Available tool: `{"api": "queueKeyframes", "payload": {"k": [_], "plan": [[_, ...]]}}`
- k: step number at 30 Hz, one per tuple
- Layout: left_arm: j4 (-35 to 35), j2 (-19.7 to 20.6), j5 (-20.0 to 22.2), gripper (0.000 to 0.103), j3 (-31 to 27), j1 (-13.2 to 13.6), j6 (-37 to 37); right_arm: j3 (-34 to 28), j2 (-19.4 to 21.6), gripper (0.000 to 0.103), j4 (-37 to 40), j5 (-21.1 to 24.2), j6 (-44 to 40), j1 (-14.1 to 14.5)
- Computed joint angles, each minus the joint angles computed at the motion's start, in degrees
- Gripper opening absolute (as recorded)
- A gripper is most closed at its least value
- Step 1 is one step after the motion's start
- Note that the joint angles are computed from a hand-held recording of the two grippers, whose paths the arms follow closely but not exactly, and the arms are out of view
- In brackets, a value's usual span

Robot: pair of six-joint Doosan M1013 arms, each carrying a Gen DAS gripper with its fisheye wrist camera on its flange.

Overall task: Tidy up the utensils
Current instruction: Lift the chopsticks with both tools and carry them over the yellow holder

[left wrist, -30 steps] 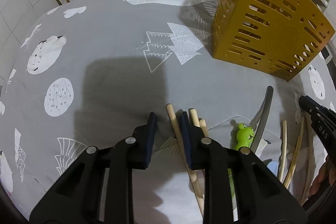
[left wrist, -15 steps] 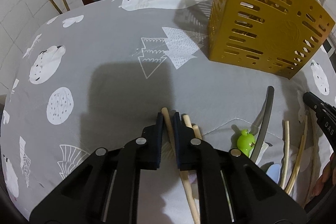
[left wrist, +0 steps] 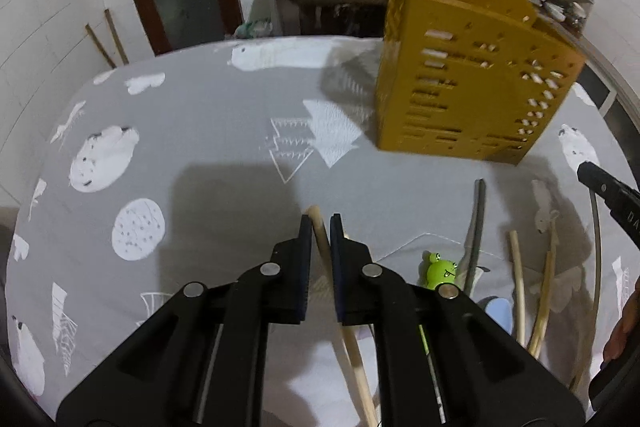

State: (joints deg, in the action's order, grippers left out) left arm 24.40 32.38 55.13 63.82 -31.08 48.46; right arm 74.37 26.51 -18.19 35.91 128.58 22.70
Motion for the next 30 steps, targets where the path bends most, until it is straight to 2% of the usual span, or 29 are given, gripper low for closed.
{"api": "queueKeyframes", "payload": {"k": [3,8,13,15,25,27,30], "plan": [[0.7,-1.4,-2.1,0.008,1.4,-0.1,-0.5,1.4,-1.3,0.005,-2.0,-2.6,2.4,0.2],[6.1,-4.1,-6.2,0.008,4.1,-1.1,-3.5,3.8,-3.3,0.005,-8.5,-6.5,9.2,0.6],[15.9,-7.1,-10.6,0.005,7.6,-2.7,-8.8,7.4,-6.1,0.005,-22.0,-10.2,22.5,1.6],[17.4,-8.3,-12.6,0.005,8.9,-3.0,-9.9,8.7,-7.1,0.005,-29.4,-11.1,28.8,2.3],[29.2,-12.9,-18.8,0.005,14.0,-4.4,-20.8,12.8,-10.3,0.005,-54.4,-11.6,51.7,4.5],[30.9,-13.4,-19.4,0.005,14.3,-4.6,-21.8,12.9,-10.7,0.005,-58.4,-10.9,55.1,5.1],[32.3,-13.7,-20.3,0.005,14.1,-4.6,-23.0,12.3,-10.9,0.005,-60.0,-11.2,56.3,5.3]]}}
